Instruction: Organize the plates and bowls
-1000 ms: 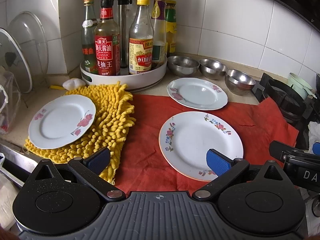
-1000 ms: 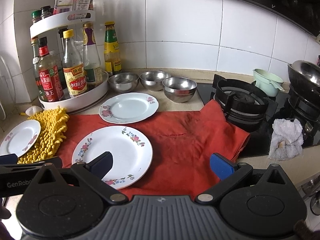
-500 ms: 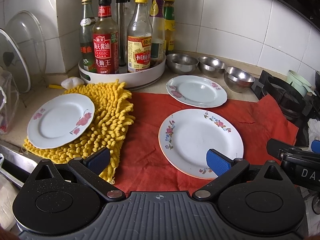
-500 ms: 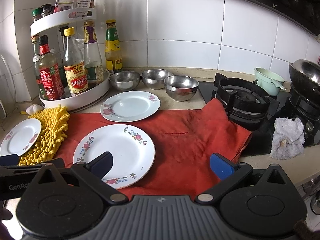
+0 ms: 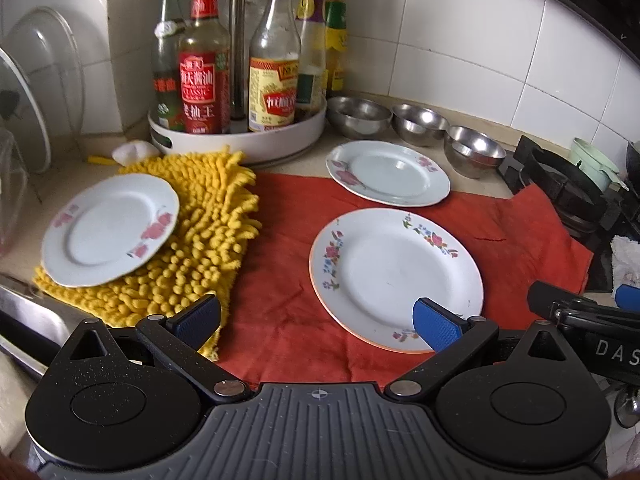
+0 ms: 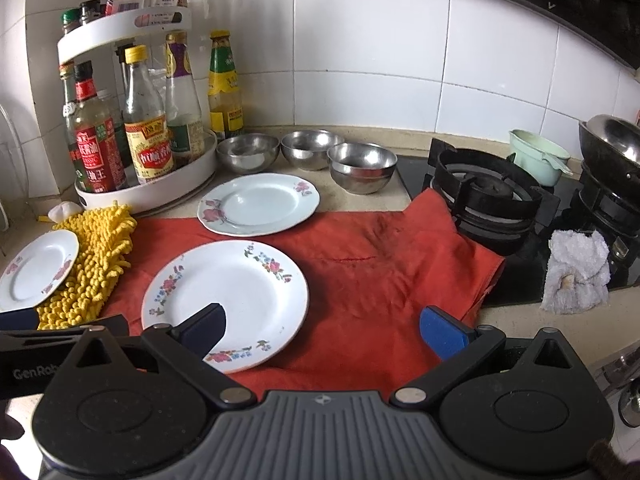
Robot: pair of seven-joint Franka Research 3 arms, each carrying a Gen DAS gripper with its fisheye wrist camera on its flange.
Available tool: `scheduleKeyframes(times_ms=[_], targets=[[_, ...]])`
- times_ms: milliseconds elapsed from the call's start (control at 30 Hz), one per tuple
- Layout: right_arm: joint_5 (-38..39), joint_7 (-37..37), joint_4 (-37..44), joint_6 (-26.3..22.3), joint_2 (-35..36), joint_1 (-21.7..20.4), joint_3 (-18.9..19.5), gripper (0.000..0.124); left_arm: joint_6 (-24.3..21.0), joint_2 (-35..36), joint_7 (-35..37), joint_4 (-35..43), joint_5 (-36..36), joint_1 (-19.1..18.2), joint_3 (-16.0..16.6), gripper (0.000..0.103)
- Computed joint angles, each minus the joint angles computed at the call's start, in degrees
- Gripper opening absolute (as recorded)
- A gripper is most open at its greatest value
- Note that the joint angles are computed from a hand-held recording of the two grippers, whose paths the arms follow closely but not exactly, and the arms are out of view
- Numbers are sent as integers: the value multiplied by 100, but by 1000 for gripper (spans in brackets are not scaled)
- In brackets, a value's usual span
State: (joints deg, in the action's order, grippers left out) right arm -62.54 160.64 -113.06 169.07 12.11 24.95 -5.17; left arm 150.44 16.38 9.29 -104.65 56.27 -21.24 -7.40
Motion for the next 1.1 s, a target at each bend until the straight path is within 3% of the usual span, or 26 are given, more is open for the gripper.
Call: scheduleKeyframes(times_ms=[267,467,667,833,1067,1100], targets=[[842,-808,259,102,362,-42,-59,101,-235,347,251,407,-190,-34,54,103],[2082,-2090,700,190,871,-241,125,100,-423,743,661,893,-420,-63,126,103],[3434,-3709,1193,188,1418,-820,789,100,52,1158,1340,1255,-885,54,157,103],[4359,-4975,1559,-25,1795,-1384,1492,95,-92,1535,1908,1696,-1419,17,206,103],[5757,-6918,2066,-591,2335,-2357,2771,60,-146,1893,2603,2071,-2078,57,157,98],[5781,-7037,2048,-492,2359,-2384,2813,58,-105,1913,2726,2063,-2228,115,104,97]])
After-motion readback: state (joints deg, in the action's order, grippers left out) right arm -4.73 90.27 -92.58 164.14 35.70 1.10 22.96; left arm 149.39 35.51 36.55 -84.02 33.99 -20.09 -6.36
